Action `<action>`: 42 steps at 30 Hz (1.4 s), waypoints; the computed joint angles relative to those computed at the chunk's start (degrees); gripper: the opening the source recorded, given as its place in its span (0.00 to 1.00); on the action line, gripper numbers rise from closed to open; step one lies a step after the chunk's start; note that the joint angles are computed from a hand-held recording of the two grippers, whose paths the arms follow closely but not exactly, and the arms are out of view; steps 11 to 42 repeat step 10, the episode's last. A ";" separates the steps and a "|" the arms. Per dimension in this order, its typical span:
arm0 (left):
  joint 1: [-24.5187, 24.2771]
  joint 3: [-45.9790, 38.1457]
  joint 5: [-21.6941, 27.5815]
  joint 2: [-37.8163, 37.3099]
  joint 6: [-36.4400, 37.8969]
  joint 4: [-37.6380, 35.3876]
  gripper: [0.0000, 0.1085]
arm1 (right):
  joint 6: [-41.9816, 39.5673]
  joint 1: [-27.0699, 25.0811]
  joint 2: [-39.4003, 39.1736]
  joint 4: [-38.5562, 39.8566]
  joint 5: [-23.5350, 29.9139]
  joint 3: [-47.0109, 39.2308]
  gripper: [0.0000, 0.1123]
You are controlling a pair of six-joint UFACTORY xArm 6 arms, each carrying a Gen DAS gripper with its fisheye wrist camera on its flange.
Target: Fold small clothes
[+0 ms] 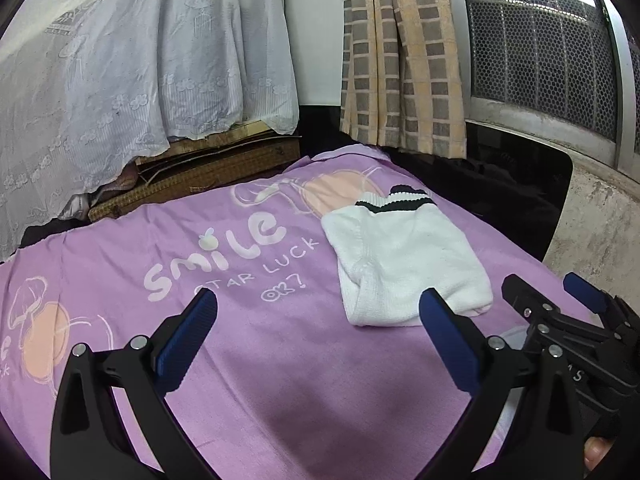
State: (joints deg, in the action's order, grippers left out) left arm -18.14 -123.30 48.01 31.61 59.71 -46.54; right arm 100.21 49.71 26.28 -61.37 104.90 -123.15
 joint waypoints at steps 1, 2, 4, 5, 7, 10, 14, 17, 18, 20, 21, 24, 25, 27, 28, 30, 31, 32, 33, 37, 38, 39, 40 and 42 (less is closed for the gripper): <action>0.13 -1.01 1.10 0.55 -0.33 0.27 0.91 | -0.16 0.01 0.15 -0.08 0.06 -0.24 0.88; 0.28 -2.00 2.27 1.06 -0.74 0.58 0.91 | -0.43 0.03 0.35 -0.23 0.18 -0.54 0.88; 0.26 -3.12 3.28 1.69 -1.97 1.72 0.91 | -0.74 0.03 0.60 -0.45 0.31 -0.96 0.88; 0.18 -2.84 2.92 1.57 -2.70 2.22 0.91 | -0.72 0.03 0.60 -0.50 0.21 -1.01 0.88; 0.22 -2.86 3.54 1.53 -2.35 2.06 0.91 | -0.78 -0.03 0.62 -0.64 0.02 -1.13 0.88; 0.14 -1.70 2.85 0.88 -1.76 1.82 0.91 | -1.61 -0.25 1.19 -0.81 -0.18 -2.13 0.88; 0.14 -1.70 2.85 0.88 -1.76 1.82 0.91 | -1.61 -0.25 1.19 -0.81 -0.18 -2.13 0.88; 0.14 -1.70 2.85 0.88 -1.76 1.82 0.91 | -1.61 -0.25 1.19 -0.81 -0.18 -2.13 0.88; 0.14 -1.70 2.85 0.88 -1.76 1.82 0.91 | -1.61 -0.25 1.19 -0.81 -0.18 -2.13 0.88; 0.14 -1.70 2.85 0.88 -1.76 1.82 0.91 | -1.61 -0.25 1.19 -0.81 -0.18 -2.13 0.88; 0.14 -1.70 2.85 0.88 -1.76 1.82 0.91 | -1.61 -0.25 1.19 -0.81 -0.18 -2.13 0.88; 0.14 -1.70 2.85 0.88 -1.76 1.82 0.91 | -1.61 -0.25 1.19 -0.81 -0.18 -2.13 0.88; 0.14 -1.70 2.85 0.88 -1.76 1.82 0.91 | -1.61 -0.25 1.19 -0.81 -0.18 -2.13 0.88; 0.14 -1.70 2.85 0.88 -1.76 1.82 0.91 | -1.61 -0.25 1.19 -0.81 -0.18 -2.13 0.88; 0.14 -1.70 2.85 0.88 -1.76 1.82 0.91 | -1.61 -0.25 1.19 -0.81 -0.18 -2.13 0.88; 0.14 -1.70 2.85 0.88 -1.76 1.82 0.91 | -1.61 -0.25 1.19 -0.81 -0.18 -2.13 0.88; 0.14 -1.70 2.85 0.88 -1.76 1.82 0.91 | -1.61 -0.25 1.19 -0.81 -0.18 -2.13 0.88; 0.14 -1.70 2.85 0.88 -1.76 1.82 0.91 | -1.61 -0.25 1.19 -0.81 -0.18 -2.13 0.88; 0.14 -1.70 2.85 0.88 -1.76 1.82 0.91 | -1.61 -0.25 1.19 -0.81 -0.18 -2.13 0.88; 0.14 -1.70 2.85 0.88 -1.76 1.82 0.91 | -1.61 -0.25 1.19 -0.81 -0.18 -2.13 0.88; 0.14 -1.70 2.85 0.88 -1.76 1.82 0.91 | -1.61 -0.25 1.19 -0.81 -0.18 -2.13 0.88; 0.14 -1.70 2.85 0.88 -1.76 1.82 0.91 | -1.61 -0.25 1.19 -0.81 -0.18 -2.13 0.88; 0.14 -1.70 2.85 0.88 -1.76 1.82 0.91 | -1.61 -0.25 1.19 -0.81 -0.18 -2.13 0.88; 0.14 -1.70 2.85 0.88 -1.76 1.82 0.91 | -1.61 -0.25 1.19 -0.81 -0.18 -2.13 0.88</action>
